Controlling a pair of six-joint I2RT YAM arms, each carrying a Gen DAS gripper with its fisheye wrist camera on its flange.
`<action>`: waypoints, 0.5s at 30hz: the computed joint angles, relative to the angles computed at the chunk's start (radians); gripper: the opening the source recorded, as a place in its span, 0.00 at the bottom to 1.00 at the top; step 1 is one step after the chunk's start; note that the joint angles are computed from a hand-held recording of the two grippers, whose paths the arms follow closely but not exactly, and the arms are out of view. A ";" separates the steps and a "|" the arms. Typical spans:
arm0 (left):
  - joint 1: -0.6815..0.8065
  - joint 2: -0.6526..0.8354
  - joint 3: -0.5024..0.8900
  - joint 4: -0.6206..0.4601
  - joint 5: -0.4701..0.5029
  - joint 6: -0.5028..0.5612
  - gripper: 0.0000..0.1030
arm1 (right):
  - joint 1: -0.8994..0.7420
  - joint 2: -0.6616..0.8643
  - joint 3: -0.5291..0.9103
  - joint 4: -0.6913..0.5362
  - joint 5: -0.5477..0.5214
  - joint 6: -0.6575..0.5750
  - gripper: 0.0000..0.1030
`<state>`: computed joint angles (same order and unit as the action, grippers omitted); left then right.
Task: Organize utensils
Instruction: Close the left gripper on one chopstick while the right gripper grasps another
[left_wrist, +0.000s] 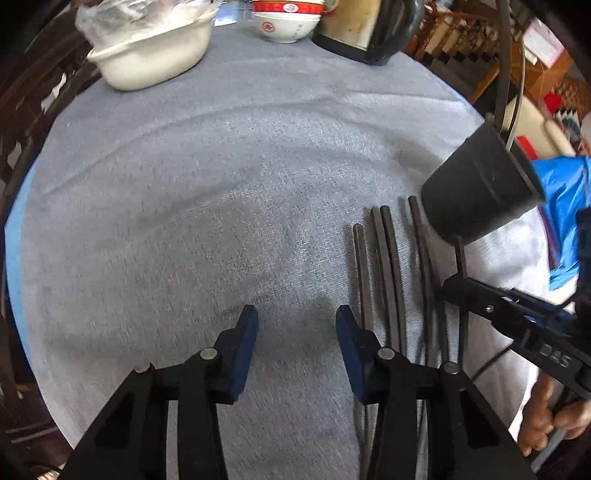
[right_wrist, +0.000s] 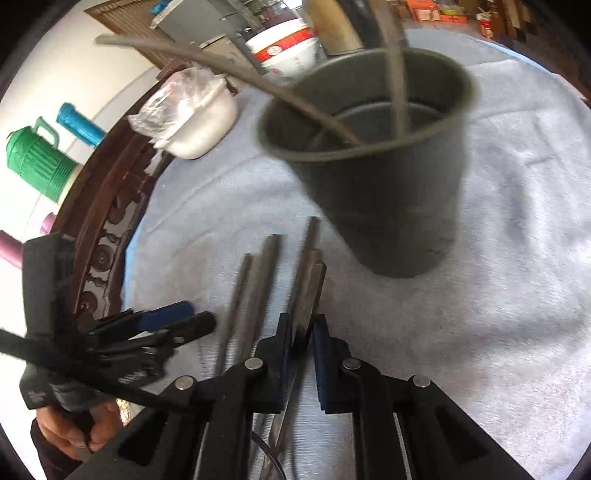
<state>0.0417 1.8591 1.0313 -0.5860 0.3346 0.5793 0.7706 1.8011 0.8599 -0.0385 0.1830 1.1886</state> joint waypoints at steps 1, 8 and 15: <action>0.004 -0.004 0.002 -0.004 0.005 -0.005 0.43 | -0.005 -0.013 -0.024 0.012 -0.007 0.016 0.12; -0.038 0.009 0.025 -0.024 0.018 -0.004 0.46 | -0.016 -0.046 -0.072 0.000 -0.009 0.056 0.12; -0.082 0.052 0.057 -0.013 0.018 -0.029 0.46 | -0.019 -0.033 -0.057 -0.017 -0.015 0.065 0.12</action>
<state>-0.0408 1.9107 1.0879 -0.5992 0.3526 0.5505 0.7519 1.7679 0.8033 -0.0559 0.1683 1.2539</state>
